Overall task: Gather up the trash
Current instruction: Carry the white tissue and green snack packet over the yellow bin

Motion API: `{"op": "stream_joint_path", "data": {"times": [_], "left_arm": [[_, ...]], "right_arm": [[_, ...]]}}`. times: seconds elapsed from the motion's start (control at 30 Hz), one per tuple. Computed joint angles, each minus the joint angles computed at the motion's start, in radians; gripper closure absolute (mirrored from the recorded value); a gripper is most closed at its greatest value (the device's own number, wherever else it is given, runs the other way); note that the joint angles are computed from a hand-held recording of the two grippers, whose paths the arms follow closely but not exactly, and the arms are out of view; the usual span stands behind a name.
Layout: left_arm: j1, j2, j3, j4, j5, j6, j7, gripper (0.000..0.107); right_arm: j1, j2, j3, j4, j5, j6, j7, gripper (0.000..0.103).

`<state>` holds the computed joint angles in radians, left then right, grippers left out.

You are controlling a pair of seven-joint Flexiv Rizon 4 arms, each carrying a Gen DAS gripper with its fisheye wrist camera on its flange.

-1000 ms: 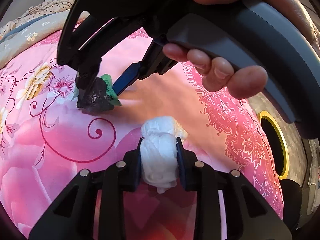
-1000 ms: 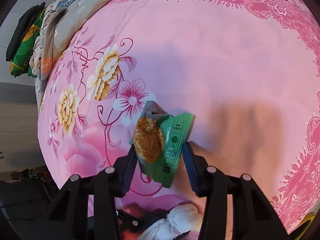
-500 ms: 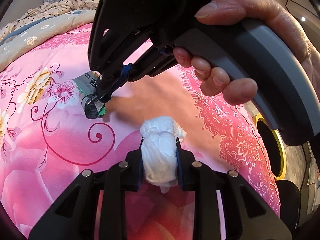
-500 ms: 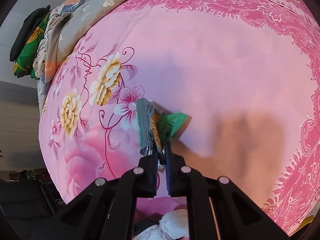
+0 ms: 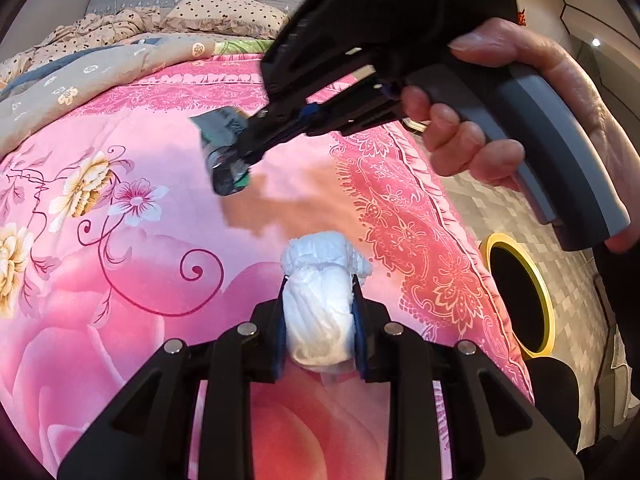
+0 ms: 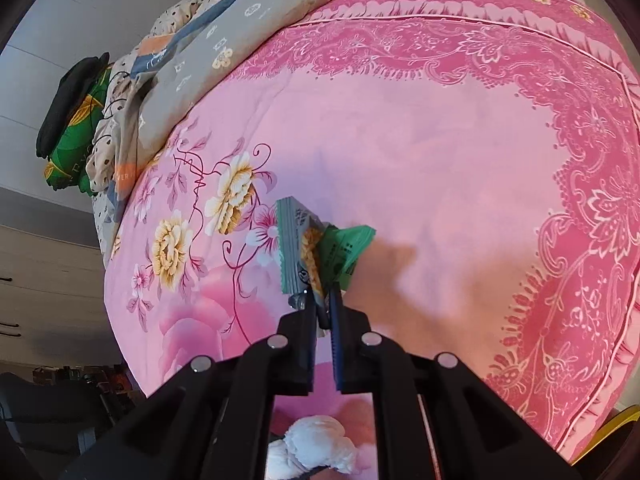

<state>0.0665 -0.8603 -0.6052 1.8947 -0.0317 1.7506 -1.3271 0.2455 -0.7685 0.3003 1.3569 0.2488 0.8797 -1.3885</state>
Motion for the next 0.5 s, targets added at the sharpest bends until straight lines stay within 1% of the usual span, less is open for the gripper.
{"op": "stream_joint_path", "data": {"times": [0.1, 0.2, 0.27, 0.5], "left_arm": [[-0.018, 0.031, 0.02, 0.015, -0.013, 0.004, -0.024, 0.083], [-0.067, 0.076, 0.076, 0.029, -0.035, 0.004, -0.057, 0.083], [-0.068, 0.097, 0.073, 0.049, -0.04, 0.008, -0.077, 0.083], [-0.115, 0.179, 0.11, 0.091, -0.048, 0.026, -0.147, 0.082]], "right_arm": [[-0.024, 0.054, 0.006, 0.071, 0.028, 0.049, -0.005, 0.097], [-0.057, 0.118, 0.022, 0.157, 0.065, 0.104, -0.029, 0.097], [-0.074, 0.159, 0.028, 0.212, 0.087, 0.136, -0.04, 0.097], [-0.146, 0.31, 0.053, 0.401, 0.195, 0.239, -0.105, 0.097]]}}
